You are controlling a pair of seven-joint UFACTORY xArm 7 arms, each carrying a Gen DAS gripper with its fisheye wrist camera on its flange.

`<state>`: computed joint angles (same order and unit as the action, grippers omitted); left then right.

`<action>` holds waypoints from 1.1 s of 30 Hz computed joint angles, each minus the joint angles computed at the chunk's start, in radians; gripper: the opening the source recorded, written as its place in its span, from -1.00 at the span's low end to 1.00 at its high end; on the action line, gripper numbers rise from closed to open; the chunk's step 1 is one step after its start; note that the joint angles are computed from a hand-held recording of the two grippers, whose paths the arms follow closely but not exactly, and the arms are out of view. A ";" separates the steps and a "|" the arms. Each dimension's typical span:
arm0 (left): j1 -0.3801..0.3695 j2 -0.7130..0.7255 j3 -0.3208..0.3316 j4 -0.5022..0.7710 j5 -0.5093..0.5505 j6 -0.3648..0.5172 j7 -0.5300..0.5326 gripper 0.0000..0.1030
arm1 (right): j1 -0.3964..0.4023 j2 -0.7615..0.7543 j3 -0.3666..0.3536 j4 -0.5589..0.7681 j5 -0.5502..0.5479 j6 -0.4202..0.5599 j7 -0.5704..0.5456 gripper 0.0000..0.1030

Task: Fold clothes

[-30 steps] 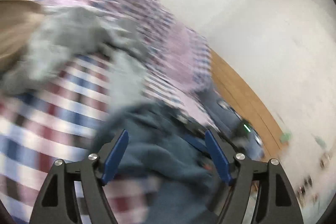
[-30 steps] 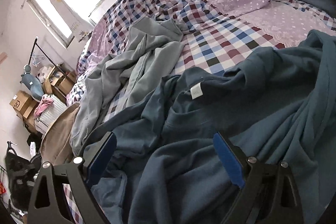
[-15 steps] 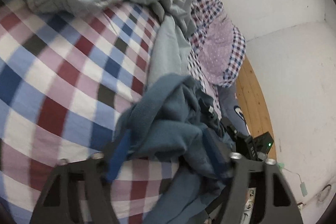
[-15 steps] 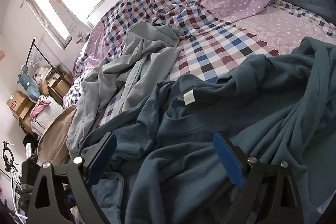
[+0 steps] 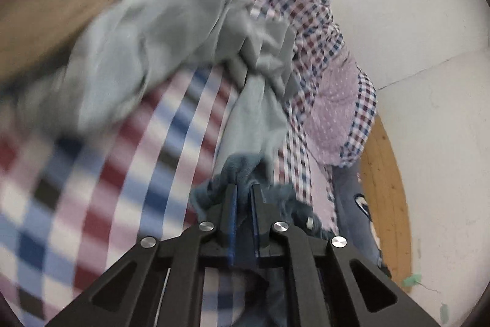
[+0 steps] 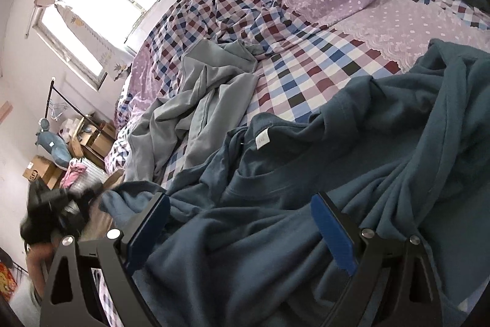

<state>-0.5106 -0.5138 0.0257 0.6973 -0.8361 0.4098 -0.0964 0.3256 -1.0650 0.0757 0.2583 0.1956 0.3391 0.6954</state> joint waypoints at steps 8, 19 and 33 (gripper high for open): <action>0.123 0.149 -0.023 0.260 0.232 0.032 -0.065 -1.00 | 0.010 -0.025 -0.047 -0.011 0.030 -0.004 -0.012 0.86; 0.085 0.011 -0.054 -0.034 0.113 0.128 0.120 -0.02 | 0.005 -0.061 -0.038 -0.023 0.052 0.001 0.012 0.86; 0.101 0.077 -0.098 -0.018 0.317 0.090 0.016 -0.96 | -0.001 -0.043 -0.034 -0.025 0.039 -0.003 0.027 0.86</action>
